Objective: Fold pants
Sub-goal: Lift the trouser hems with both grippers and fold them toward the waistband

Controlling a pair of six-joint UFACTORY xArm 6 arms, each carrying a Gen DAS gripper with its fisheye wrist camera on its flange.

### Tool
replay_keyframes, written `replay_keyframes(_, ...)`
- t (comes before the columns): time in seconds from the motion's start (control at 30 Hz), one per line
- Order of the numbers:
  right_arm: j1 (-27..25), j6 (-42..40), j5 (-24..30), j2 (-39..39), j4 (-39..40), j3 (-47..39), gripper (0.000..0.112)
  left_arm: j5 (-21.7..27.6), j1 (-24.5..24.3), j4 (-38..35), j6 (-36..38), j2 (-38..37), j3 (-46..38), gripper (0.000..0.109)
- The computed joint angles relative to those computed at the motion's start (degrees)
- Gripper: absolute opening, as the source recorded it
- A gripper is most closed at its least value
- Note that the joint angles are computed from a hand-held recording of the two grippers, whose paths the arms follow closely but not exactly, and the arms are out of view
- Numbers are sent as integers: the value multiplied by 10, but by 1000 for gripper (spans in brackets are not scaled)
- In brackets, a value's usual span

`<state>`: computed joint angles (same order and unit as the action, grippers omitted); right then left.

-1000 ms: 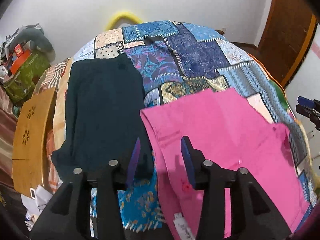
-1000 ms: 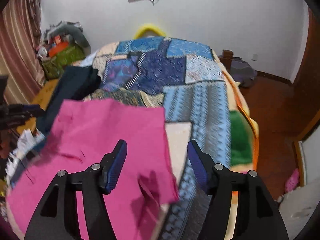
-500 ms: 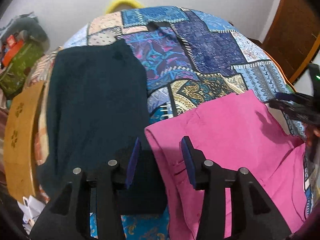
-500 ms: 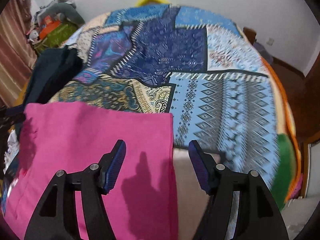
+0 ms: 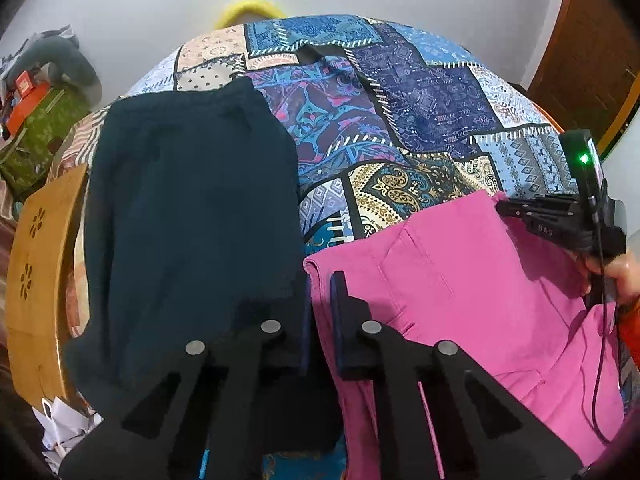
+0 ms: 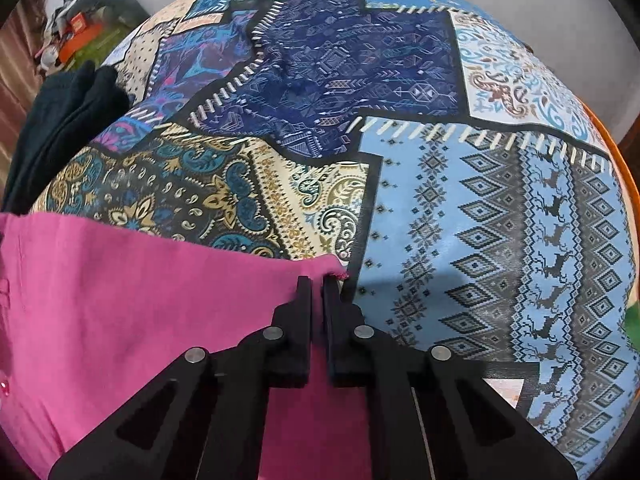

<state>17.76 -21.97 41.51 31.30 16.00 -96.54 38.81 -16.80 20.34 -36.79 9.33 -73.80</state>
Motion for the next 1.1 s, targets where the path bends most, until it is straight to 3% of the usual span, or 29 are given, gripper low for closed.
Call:
replay_keyframes(0.17, -8, -13, -25, -24, 10, 14, 3, 8, -11, 33, -8, -18, 1, 6)
replay_keyframes(0.53, -43, -87, -59, -181, 112, 72, 3, 42, -36, 67, -35, -86, -17, 3)
replay_keyframes(0.8, -51, -150, -87, -324, 163, 225, 3, 70, -83, 100, -72, -139, 17, 3)
replay_keyframes(1.1, -78, -222, -70, -456, 243, 372, 3, 79, -135, 127, -124, -219, 108, 2)
